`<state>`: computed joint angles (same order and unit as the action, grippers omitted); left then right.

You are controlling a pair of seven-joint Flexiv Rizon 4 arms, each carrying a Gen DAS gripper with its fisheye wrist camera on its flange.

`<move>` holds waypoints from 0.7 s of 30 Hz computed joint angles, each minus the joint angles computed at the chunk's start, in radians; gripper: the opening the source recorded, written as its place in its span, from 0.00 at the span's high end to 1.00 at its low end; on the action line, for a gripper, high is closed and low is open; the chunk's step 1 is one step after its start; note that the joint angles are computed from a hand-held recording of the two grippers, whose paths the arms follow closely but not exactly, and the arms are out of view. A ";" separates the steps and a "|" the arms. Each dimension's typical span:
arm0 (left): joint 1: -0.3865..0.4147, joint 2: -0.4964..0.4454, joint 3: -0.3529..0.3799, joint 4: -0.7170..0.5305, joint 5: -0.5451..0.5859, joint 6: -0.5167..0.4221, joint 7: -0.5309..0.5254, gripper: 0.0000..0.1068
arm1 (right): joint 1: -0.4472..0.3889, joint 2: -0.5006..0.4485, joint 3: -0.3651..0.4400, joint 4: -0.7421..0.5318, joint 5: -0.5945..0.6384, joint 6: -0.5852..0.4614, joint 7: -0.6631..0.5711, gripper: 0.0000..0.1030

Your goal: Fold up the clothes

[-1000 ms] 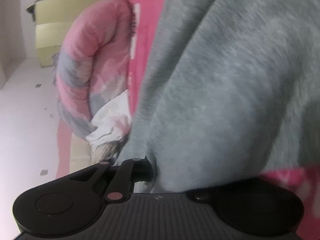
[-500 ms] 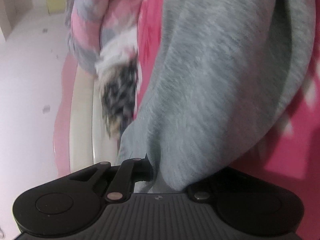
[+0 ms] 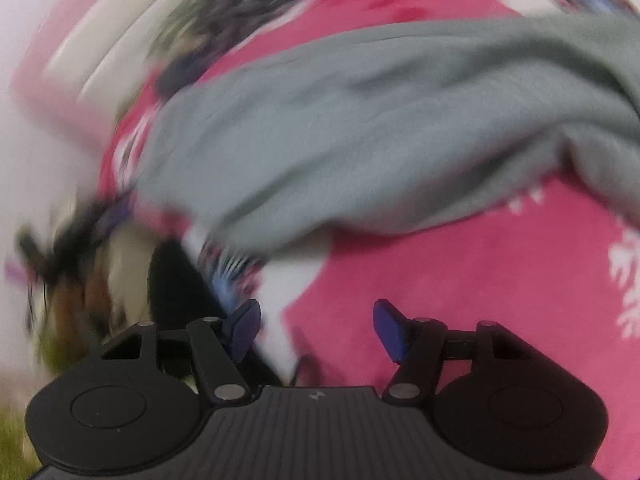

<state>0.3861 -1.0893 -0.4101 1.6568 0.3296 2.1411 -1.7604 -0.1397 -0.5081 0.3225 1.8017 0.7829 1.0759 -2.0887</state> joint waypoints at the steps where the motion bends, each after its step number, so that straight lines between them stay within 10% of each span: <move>1: -0.021 -0.003 0.025 -0.016 -0.002 0.027 0.017 0.26 | 0.012 0.029 -0.001 0.019 -0.043 -0.018 -0.021 0.37; 8: -0.076 -0.058 0.027 -0.167 -0.023 -0.061 0.080 0.20 | 0.084 -0.122 0.109 -0.191 -0.109 0.325 -0.432 0.35; 17: -0.138 -0.075 0.075 -0.170 -0.145 -0.037 0.107 0.30 | 0.292 -0.511 -0.128 -0.674 -0.437 0.185 -0.098 0.41; 21: -0.172 -0.070 0.123 -0.167 -0.171 -0.015 0.129 0.35 | 0.255 -0.534 -0.081 -0.702 -0.485 0.098 -0.065 0.77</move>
